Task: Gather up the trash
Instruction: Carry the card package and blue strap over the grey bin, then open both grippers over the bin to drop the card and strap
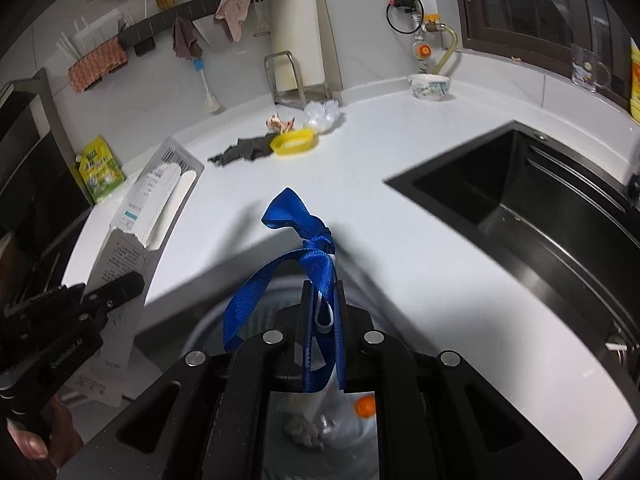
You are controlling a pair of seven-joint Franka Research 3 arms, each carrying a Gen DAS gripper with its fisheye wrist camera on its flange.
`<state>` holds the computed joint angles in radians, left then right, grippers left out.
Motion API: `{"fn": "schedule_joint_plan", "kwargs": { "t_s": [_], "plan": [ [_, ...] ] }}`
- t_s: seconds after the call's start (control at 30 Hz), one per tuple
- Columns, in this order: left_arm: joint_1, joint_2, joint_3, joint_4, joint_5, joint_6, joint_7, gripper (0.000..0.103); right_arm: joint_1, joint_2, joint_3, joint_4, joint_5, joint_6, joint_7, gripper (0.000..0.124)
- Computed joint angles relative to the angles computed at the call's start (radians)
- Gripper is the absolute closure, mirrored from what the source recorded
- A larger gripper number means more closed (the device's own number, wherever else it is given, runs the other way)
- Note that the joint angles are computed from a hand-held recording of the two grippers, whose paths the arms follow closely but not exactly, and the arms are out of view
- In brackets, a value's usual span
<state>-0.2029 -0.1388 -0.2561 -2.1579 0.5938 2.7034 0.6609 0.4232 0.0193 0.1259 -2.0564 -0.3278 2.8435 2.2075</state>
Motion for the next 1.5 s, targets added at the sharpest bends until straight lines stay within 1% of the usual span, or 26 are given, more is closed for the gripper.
{"fn": "schedule_joint_plan", "kwargs": {
  "t_s": [0.17, 0.23, 0.33, 0.47, 0.67, 0.87, 0.93, 1.03, 1.1, 1.13, 1.17, 1.23, 1.3, 1.5],
  "plan": [
    [-0.032, -0.016, 0.000, -0.058, -0.083, 0.037, 0.054, 0.092, -0.006, -0.047, 0.016, -0.095, 0.028, 0.007, 0.006, 0.115],
    [-0.041, -0.006, -0.005, -0.064, -0.102, 0.037, 0.068, 0.092, -0.011, -0.052, 0.024, -0.115, 0.024, 0.004, 0.015, 0.115],
    [-0.056, 0.014, -0.010, -0.071, -0.131, 0.041, 0.093, 0.092, -0.013, -0.054, 0.029, -0.141, 0.074, 0.018, -0.005, 0.115],
    [-0.068, 0.041, -0.015, -0.069, -0.138, 0.027, 0.112, 0.092, -0.013, -0.044, 0.031, -0.151, 0.111, 0.023, -0.024, 0.115],
    [-0.081, 0.072, -0.012, -0.062, -0.148, -0.002, 0.124, 0.091, -0.002, -0.011, 0.025, -0.138, 0.131, 0.005, -0.042, 0.115],
    [-0.084, 0.099, 0.000, -0.061, -0.211, -0.008, 0.166, 0.091, 0.011, 0.014, 0.013, -0.129, 0.145, -0.010, -0.058, 0.115],
    [-0.084, 0.105, 0.001, -0.060, -0.222, -0.011, 0.172, 0.091, 0.014, 0.022, 0.011, -0.125, 0.169, -0.012, -0.079, 0.114],
    [-0.084, 0.110, 0.002, -0.055, -0.229, -0.023, 0.172, 0.090, 0.020, 0.028, 0.004, -0.119, 0.160, -0.018, -0.077, 0.113],
    [-0.083, 0.111, 0.002, -0.054, -0.224, -0.026, 0.162, 0.084, 0.023, 0.027, -0.001, -0.120, 0.145, -0.016, -0.067, 0.106],
    [-0.083, 0.110, 0.002, -0.054, -0.221, -0.028, 0.155, 0.073, 0.024, 0.026, -0.002, -0.121, 0.140, -0.014, -0.063, 0.104],
    [-0.082, 0.108, 0.002, -0.055, -0.208, -0.030, 0.141, 0.058, 0.024, 0.026, -0.003, -0.121, 0.139, -0.013, -0.062, 0.102],
    [-0.080, 0.101, 0.001, -0.061, -0.177, -0.023, 0.108, 0.042, 0.024, 0.023, -0.005, -0.124, 0.128, -0.010, -0.052, 0.100],
    [-0.078, 0.097, 0.001, -0.062, -0.158, -0.023, 0.092, 0.042, 0.023, 0.019, -0.005, -0.126, 0.121, -0.007, -0.047, 0.098],
    [-0.076, 0.091, 0.001, -0.067, -0.158, -0.029, 0.081, 0.042, 0.018, 0.010, -0.001, -0.136, 0.119, 0.006, -0.044, 0.098]
  ]
}}
